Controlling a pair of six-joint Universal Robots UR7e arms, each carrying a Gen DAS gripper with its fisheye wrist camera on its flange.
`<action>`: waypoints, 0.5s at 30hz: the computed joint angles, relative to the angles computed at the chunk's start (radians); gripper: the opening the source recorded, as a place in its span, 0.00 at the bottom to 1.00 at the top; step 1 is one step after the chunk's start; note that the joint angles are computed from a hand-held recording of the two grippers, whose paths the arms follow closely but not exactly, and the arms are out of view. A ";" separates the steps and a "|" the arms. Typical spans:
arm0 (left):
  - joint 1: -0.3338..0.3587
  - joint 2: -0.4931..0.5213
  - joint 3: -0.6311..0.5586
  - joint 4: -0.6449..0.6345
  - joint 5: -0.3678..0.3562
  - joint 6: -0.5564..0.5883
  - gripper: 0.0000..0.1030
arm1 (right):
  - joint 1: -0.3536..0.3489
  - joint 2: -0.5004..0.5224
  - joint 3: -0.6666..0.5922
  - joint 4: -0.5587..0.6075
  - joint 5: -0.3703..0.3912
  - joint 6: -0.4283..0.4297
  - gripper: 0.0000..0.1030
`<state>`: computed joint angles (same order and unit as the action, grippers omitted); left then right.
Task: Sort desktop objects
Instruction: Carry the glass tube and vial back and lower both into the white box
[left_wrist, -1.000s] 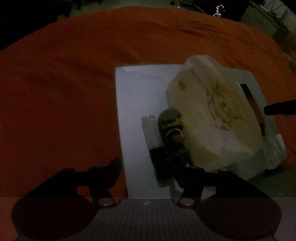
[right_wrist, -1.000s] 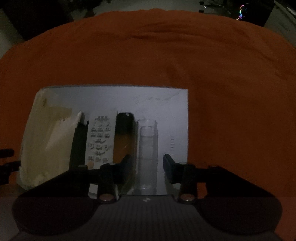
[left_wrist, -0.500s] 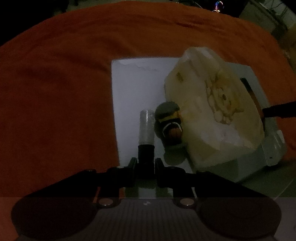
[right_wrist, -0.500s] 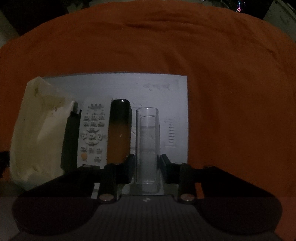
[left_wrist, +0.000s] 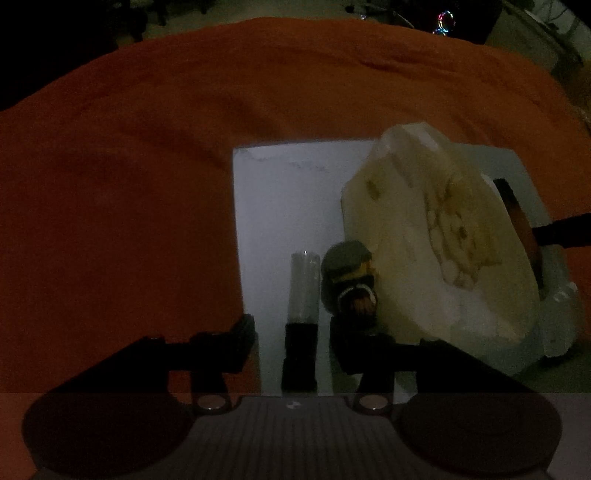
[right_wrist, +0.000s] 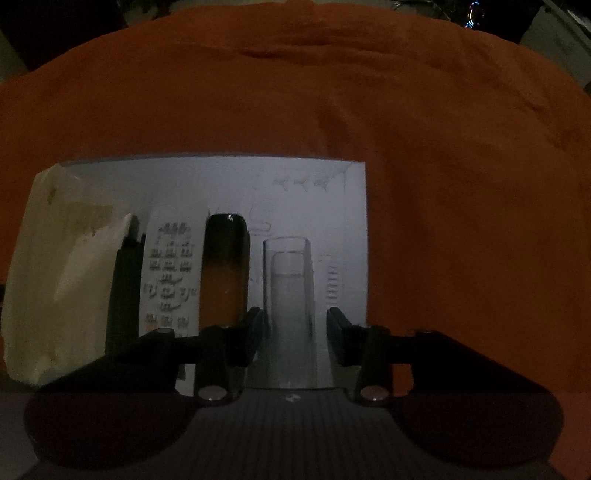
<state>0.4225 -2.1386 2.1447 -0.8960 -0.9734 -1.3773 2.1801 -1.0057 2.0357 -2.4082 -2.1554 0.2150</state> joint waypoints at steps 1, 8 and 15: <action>0.001 0.002 0.001 -0.003 -0.001 0.003 0.38 | 0.000 0.002 -0.002 0.002 0.002 -0.002 0.41; -0.024 0.008 0.013 -0.002 -0.025 0.018 0.16 | 0.010 -0.013 0.004 0.028 -0.014 -0.001 0.31; -0.039 0.005 -0.002 0.013 -0.011 -0.015 0.16 | 0.037 -0.017 -0.015 0.066 -0.022 0.050 0.31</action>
